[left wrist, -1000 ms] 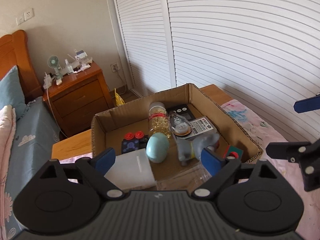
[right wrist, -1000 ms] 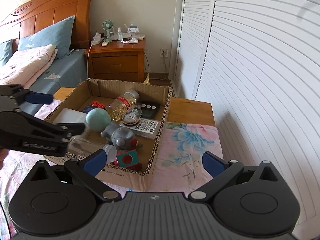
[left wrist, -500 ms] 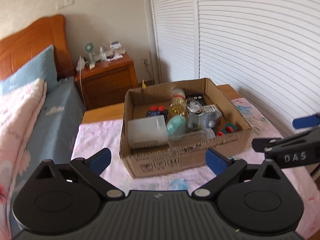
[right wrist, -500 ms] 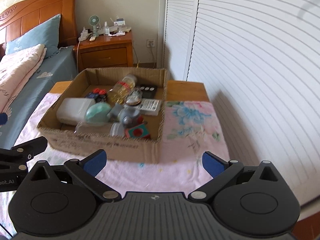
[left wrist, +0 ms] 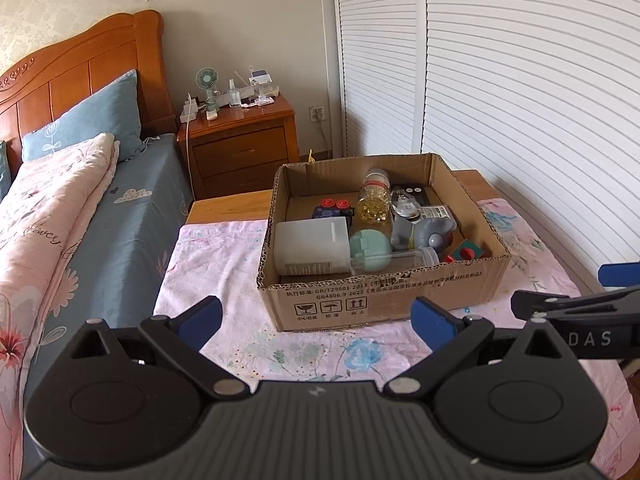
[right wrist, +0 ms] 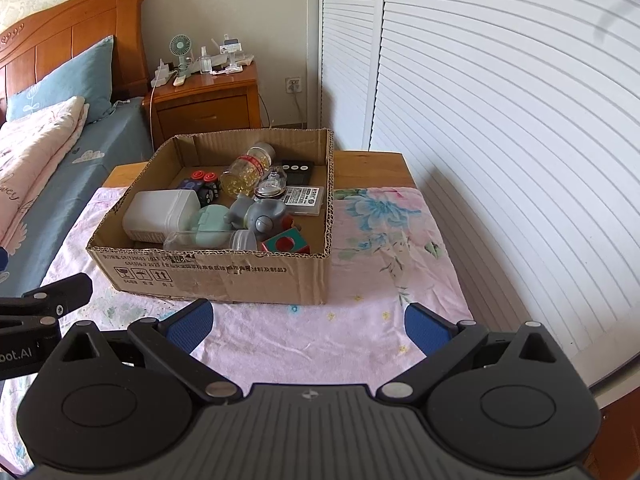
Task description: Organize rigid objects
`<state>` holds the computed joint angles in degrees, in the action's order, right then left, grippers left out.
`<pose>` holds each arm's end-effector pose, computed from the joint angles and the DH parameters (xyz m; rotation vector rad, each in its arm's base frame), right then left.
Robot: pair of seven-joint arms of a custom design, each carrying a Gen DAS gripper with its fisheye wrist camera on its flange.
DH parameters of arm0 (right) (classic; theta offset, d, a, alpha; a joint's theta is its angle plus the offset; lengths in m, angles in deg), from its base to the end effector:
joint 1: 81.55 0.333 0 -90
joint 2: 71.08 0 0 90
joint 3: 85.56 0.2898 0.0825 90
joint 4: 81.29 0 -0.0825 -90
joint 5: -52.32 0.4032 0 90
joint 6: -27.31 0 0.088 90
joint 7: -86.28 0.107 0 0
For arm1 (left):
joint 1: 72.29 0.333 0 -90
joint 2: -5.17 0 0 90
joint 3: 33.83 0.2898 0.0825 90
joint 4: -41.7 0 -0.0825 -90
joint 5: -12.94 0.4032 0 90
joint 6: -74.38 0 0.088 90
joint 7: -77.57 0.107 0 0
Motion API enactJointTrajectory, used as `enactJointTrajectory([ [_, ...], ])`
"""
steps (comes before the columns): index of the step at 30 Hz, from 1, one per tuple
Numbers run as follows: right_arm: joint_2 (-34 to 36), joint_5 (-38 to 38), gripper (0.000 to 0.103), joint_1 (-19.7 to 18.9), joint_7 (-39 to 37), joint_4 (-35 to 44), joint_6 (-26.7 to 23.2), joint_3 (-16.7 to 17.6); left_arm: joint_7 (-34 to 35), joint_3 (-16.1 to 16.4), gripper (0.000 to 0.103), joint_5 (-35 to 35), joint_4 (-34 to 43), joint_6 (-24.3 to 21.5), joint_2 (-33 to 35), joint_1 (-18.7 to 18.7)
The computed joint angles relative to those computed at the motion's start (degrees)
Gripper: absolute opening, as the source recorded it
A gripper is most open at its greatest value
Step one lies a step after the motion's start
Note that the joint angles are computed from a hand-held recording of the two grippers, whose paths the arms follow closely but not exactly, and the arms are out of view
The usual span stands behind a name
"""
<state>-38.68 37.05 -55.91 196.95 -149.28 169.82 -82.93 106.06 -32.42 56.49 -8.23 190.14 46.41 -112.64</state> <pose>0.6853 0.3584 0.5217 -1.9600 1.4983 -0.5895 0.6292 -0.4671 0.5268 -1.8194 1.4968 -0.5986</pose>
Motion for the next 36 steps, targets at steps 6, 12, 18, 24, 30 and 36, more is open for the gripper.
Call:
enactJointTrajectory([
  [6,-0.75,0.19,0.103,-0.20,-0.14,-1.10,0.81,0.16,-0.24,-0.08,0.100,-0.17,0.21,-0.18,-0.01,-0.03],
  [12,-1.07,0.42,0.103,-0.31,-0.29,-1.49,1.24,0.29,0.08,0.10,0.100,-0.68,1.89,-1.25,1.01,-0.19],
  [18,-1.43,0.53,0.103,-0.46,0.07,-2.07,1.78,0.29,0.20,0.26,0.100,-1.21,2.29,-1.68,1.25,-0.23],
  [24,-1.49,0.51,0.103,-0.48,0.12,-2.06,1.84,0.33,0.56,0.42,0.100,-1.30,3.22,-2.29,1.86,-0.30],
  [30,-1.55,0.31,0.103,-0.37,0.15,-2.07,1.82,0.29,0.54,0.42,0.100,-1.51,2.87,-2.06,1.67,-0.22],
  [36,-1.85,0.13,0.103,-0.35,0.34,-2.49,2.09,0.23,0.46,0.40,0.100,-1.46,2.74,-2.16,1.57,-0.24],
])
